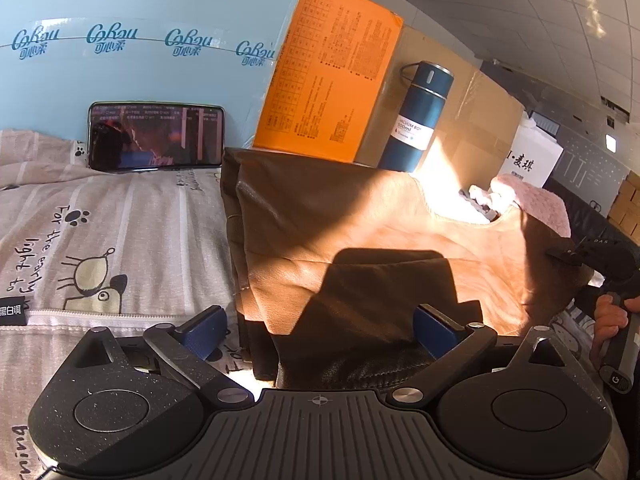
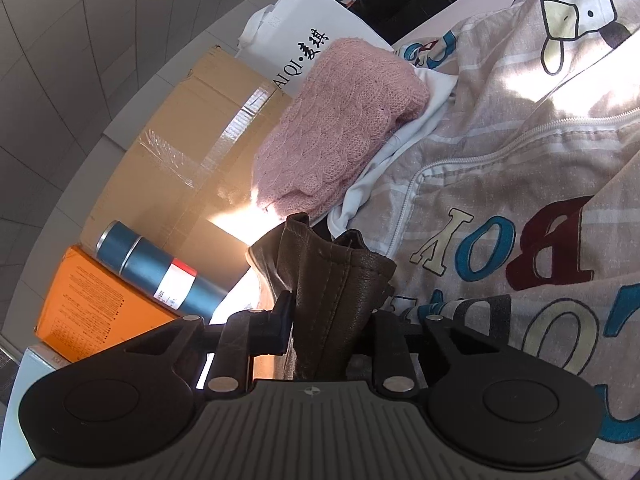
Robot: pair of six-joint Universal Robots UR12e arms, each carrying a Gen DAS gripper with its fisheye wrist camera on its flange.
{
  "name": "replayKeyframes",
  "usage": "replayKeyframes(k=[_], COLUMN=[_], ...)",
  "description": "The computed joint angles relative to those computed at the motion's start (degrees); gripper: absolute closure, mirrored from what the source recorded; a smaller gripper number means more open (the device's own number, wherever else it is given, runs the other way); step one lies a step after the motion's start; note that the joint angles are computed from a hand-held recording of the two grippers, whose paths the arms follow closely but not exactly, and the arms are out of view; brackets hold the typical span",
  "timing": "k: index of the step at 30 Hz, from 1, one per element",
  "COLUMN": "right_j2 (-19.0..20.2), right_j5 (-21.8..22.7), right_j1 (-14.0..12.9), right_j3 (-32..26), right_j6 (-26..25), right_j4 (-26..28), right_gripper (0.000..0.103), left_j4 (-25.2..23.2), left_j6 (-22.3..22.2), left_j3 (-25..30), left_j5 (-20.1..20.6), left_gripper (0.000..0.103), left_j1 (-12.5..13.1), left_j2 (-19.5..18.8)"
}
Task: Fold clothes
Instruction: 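Lift and fold the held edge over the jacket with the right tool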
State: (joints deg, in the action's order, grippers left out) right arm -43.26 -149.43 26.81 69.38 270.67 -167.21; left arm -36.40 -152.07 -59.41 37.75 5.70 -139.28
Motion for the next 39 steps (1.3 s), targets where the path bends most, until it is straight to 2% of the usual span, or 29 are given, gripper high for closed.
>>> replayKeyframes(k=[3, 8, 11, 14, 20, 23, 26, 34, 39], right_j2=[0.9, 3.18, 3.87, 4.25, 5.65, 6.59, 7.27, 8.34, 8.96], right_j5=[-0.23, 2.1, 4.45, 7.84, 18.22, 23.6, 28.3, 37.22, 41.25], right_j1=[0.19, 0.34, 0.42, 0.37, -0.3, -0.43, -0.44, -0.48, -0.36], right_j3=[-0.16, -1.6, -3.06, -4.93, -9.25, -11.48, -13.21, -16.37, -17.7], right_j6=[-4.7, -17.59, -22.86, -26.48, -29.43, -30.34, -31.7, -35.55, -37.35], right_j4=[-7.2, -24.72, -29.7, -31.78, -33.13, -31.95, -29.31, -18.6, -13.25], right_gripper=[0.09, 0.096, 0.096, 0.096, 0.096, 0.096, 0.096, 0.095, 0.085], left_j4=[-0.23, -0.57, -0.83, -0.79, -0.98, -1.1, -1.16, -1.01, 0.4], left_j6=[0.29, 0.61, 0.93, 1.04, 0.98, 0.93, 0.91, 0.56, -0.81], left_j3=[0.0, 0.03, 0.1, 0.06, 0.13, 0.12, 0.12, 0.1, -0.08], left_j5=[-0.27, -0.73, -0.92, -1.15, -1.3, -1.37, -1.4, -1.49, -1.13], left_gripper=[0.002, 0.002, 0.002, 0.002, 0.002, 0.002, 0.002, 0.002, 0.002], left_j1=[0.03, 0.08, 0.07, 0.09, 0.12, 0.14, 0.14, 0.16, 0.16], left_j2=[0.01, 0.02, 0.0, 0.01, -0.02, -0.02, -0.01, -0.03, -0.03])
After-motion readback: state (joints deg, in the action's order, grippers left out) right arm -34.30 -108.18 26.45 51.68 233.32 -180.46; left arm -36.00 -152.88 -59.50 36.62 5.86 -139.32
